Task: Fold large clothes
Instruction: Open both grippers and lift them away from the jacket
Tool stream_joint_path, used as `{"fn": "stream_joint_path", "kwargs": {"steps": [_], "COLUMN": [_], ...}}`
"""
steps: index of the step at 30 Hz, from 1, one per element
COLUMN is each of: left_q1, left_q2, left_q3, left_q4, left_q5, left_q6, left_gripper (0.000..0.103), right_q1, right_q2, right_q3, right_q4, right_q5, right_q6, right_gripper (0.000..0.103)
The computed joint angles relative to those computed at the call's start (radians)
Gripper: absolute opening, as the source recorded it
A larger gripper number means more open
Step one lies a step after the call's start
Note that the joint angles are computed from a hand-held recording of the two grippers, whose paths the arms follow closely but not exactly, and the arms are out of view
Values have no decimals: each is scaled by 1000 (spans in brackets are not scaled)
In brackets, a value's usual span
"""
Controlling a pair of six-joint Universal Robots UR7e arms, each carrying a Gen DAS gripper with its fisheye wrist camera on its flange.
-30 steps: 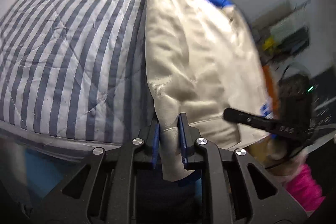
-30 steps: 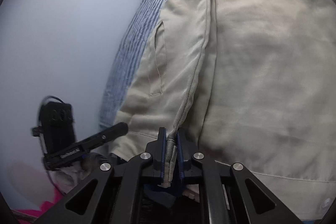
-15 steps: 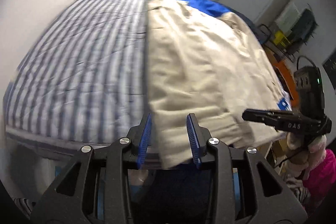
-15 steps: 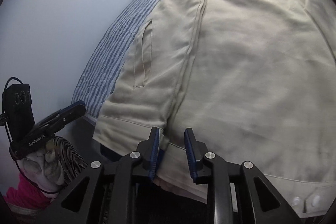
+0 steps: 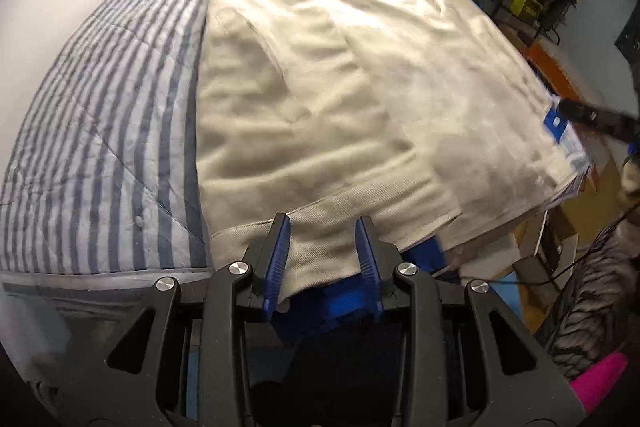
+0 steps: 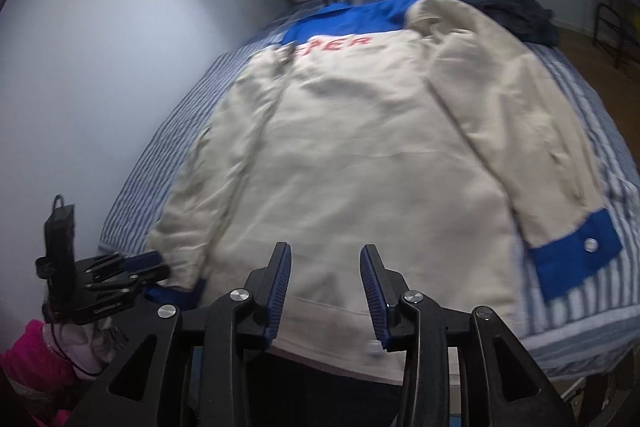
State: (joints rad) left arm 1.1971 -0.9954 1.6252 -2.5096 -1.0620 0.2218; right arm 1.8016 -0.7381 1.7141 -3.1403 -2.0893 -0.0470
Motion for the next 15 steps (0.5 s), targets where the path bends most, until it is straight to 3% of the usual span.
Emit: {"fn": "stream_joint_path", "kwargs": {"steps": [2,3,10,15], "left_q1": [-17,-21,-63,-65], "left_q2": [-19,-27,-38,-15], "left_q3": [6,6,-16,-39], "left_q4": [-19,-21,-34,-3], "left_q5": [-27,-38,-139,-188], "left_q6": [-28,-37,-100,-166], "left_gripper": [34,34,39,39], "right_q1": [-20,-26,-102,-168], "right_q2": [-35,-47,-161,-255], "right_q3": [34,48,130,180], "right_q4": [-38,-54,-112,-93], "right_q5": [-25,-38,-120,-107], "right_q6": [4,2,5,16], "right_gripper": [55,56,56,56]}}
